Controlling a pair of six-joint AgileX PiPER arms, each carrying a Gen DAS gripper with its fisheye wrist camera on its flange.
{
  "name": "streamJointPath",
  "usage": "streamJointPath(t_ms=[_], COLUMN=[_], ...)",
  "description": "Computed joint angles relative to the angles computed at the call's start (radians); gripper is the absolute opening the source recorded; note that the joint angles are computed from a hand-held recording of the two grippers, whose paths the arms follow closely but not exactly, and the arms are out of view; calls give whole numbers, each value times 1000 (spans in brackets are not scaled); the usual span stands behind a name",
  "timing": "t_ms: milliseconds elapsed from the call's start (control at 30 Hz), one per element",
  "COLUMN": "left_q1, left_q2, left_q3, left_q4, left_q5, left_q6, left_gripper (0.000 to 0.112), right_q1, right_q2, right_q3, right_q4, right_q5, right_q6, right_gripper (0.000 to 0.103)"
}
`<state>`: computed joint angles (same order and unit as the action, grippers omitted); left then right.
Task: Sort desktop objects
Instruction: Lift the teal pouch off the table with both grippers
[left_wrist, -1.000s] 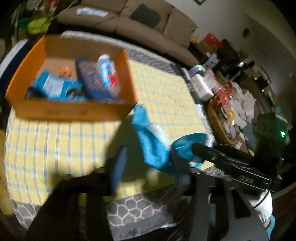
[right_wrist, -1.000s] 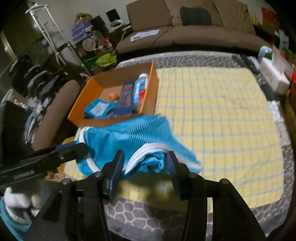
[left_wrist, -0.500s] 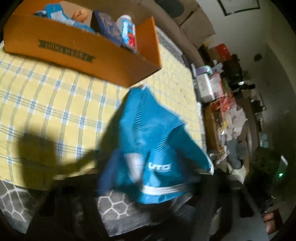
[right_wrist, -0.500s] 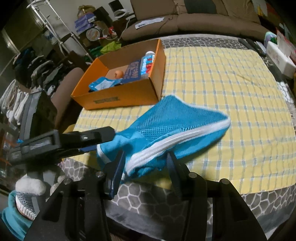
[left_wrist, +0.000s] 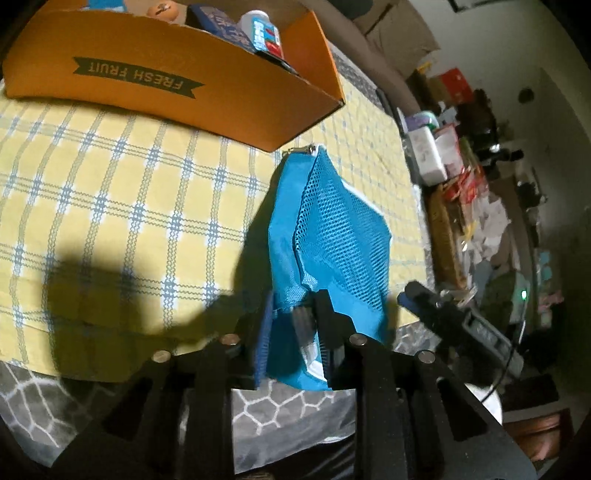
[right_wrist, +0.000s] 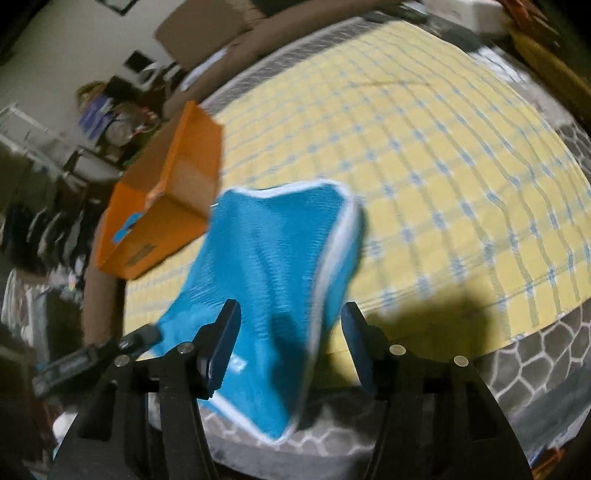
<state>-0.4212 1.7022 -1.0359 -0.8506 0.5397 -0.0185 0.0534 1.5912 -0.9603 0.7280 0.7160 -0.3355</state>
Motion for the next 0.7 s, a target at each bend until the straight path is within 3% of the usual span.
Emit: streamJointPath(t_ms=[133,233,400,700], left_q1=[-32,-34,-33,-56], left_q2=[11,18,112,234], left_q3=[-57,-89,-191,-285], left_q4=[250,352,370,305], left_q5=[31,39,97,123], left_q6=[-178,-226,-197,-150], left_gripper=[74,77,77,77], right_q1=[-28,-45,-25,1], right_q2=[35,59,107,171], right_q3=[0,-7,-26,-50], right_q4=[-4,44,75,109], right_q5=[-14,-11,-23,-43], right_q6=[-19,-72,-106,-143], right_gripper=[59,59,59,59])
